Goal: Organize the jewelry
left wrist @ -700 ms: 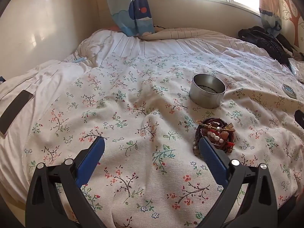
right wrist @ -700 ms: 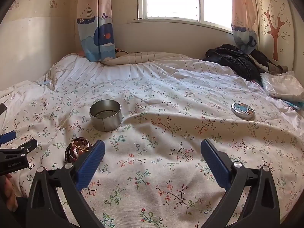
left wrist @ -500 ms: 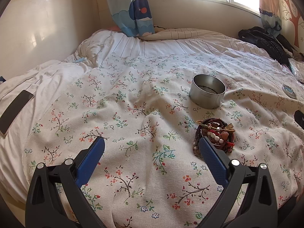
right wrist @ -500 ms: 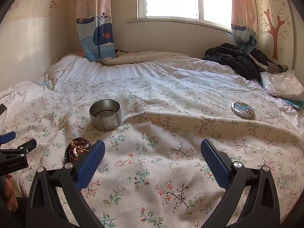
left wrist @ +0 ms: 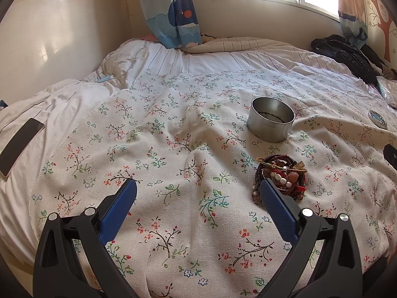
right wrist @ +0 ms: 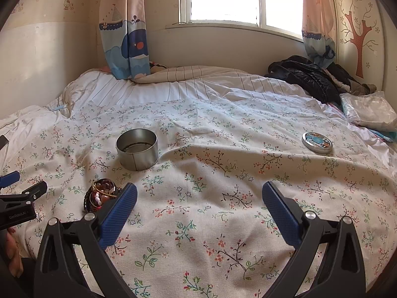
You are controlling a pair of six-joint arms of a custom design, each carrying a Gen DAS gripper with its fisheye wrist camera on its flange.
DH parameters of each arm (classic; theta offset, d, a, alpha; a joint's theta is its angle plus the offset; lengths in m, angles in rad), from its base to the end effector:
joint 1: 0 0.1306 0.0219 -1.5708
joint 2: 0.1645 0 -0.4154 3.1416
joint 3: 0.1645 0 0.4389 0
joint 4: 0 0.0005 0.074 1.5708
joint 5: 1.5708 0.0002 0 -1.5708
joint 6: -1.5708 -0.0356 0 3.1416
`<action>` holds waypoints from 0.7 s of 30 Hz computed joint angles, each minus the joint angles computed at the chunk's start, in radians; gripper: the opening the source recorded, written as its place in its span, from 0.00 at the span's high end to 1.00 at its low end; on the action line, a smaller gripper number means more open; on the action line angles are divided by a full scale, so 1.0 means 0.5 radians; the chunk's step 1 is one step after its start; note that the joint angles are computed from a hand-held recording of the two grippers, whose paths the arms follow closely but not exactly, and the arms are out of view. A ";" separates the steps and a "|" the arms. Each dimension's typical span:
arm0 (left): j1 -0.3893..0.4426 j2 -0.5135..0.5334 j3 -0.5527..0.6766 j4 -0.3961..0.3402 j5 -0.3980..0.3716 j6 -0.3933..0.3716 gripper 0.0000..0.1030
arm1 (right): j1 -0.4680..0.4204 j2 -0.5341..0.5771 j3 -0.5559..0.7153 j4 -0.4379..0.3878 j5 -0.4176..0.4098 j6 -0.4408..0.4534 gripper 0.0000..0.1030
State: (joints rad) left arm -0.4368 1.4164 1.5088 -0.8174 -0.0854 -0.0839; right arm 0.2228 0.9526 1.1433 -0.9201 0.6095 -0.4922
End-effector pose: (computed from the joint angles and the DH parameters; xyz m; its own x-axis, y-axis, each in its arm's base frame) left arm 0.4948 -0.2282 0.5137 -0.5683 0.3575 -0.7411 0.4127 0.9030 0.1191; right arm 0.3436 0.0564 0.5183 -0.4617 0.2927 -0.8374 0.5143 0.8574 0.0161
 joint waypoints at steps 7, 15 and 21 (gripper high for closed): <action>0.000 -0.002 -0.003 0.003 0.000 -0.001 0.07 | -0.001 0.002 -0.001 0.001 -0.002 0.000 0.06; 0.000 -0.002 -0.003 0.003 -0.001 -0.001 0.07 | 0.000 0.003 0.001 -0.002 -0.001 -0.001 0.06; 0.000 -0.003 -0.005 0.008 -0.002 -0.003 0.07 | 0.007 -0.010 -0.021 0.004 0.003 0.004 0.06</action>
State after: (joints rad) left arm -0.4368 1.4149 1.5062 -0.8133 -0.0866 -0.0854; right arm 0.2261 0.9476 1.1326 -0.9180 0.6112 -0.4905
